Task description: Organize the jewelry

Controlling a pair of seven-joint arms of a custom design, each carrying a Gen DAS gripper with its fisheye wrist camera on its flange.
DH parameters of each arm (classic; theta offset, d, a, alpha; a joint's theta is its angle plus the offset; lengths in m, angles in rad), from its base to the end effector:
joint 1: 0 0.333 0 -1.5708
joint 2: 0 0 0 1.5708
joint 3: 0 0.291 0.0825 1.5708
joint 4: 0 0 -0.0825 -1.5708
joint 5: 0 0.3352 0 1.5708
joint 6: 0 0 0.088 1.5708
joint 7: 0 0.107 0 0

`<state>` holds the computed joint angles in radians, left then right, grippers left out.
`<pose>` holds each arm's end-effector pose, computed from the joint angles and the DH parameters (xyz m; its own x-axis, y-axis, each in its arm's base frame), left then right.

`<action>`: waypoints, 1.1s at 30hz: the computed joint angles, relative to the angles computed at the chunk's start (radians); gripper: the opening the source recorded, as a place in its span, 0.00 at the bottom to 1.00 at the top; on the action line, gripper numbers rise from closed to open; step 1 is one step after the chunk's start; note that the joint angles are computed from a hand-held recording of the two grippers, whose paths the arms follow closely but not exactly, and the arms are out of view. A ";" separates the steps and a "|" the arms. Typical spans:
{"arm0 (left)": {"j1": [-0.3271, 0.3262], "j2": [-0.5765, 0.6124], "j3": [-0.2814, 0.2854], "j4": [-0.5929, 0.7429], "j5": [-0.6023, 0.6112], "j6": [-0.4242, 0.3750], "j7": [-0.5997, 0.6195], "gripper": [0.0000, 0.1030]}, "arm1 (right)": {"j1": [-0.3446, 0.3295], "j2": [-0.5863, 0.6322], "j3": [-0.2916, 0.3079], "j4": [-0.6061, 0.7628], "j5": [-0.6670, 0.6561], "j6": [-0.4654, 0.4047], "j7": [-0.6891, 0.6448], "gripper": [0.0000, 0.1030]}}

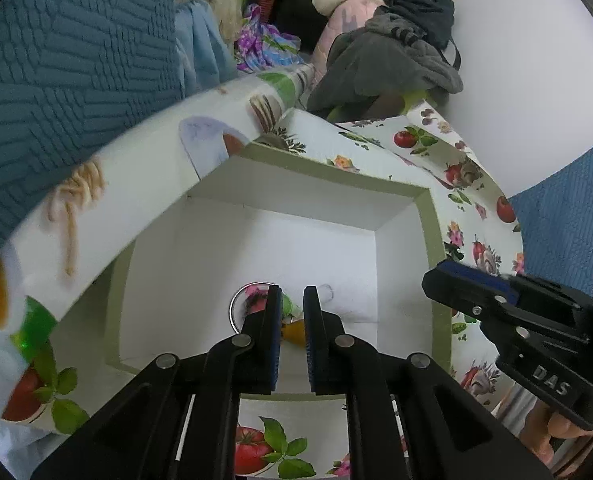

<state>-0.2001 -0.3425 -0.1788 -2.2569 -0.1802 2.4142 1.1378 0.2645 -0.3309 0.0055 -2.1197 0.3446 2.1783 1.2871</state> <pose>0.4176 -0.1760 0.5452 0.0861 -0.9511 0.2967 -0.9024 -0.2007 -0.3813 0.4313 0.1329 0.5796 0.4353 -0.8736 -0.2178 -0.8479 -0.3165 -0.4253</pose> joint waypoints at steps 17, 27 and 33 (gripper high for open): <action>0.018 -0.003 -0.081 0.112 0.207 -0.001 -0.227 0.58 | -0.042 -0.079 -0.075 0.065 0.070 0.032 -0.091 0.48; -0.036 0.071 -0.139 0.148 0.291 0.093 -0.329 0.57 | -0.143 -0.042 -0.147 0.045 0.035 0.012 -0.169 0.48; -0.086 0.116 -0.137 0.158 0.284 0.115 -0.360 0.55 | -0.193 0.023 -0.158 0.002 0.046 0.016 -0.229 0.39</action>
<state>-0.2858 -0.2266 -0.3158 -2.0991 0.1039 2.5290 0.7779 0.0718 -0.3079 -0.1523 -2.1178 0.3909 2.1939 1.0582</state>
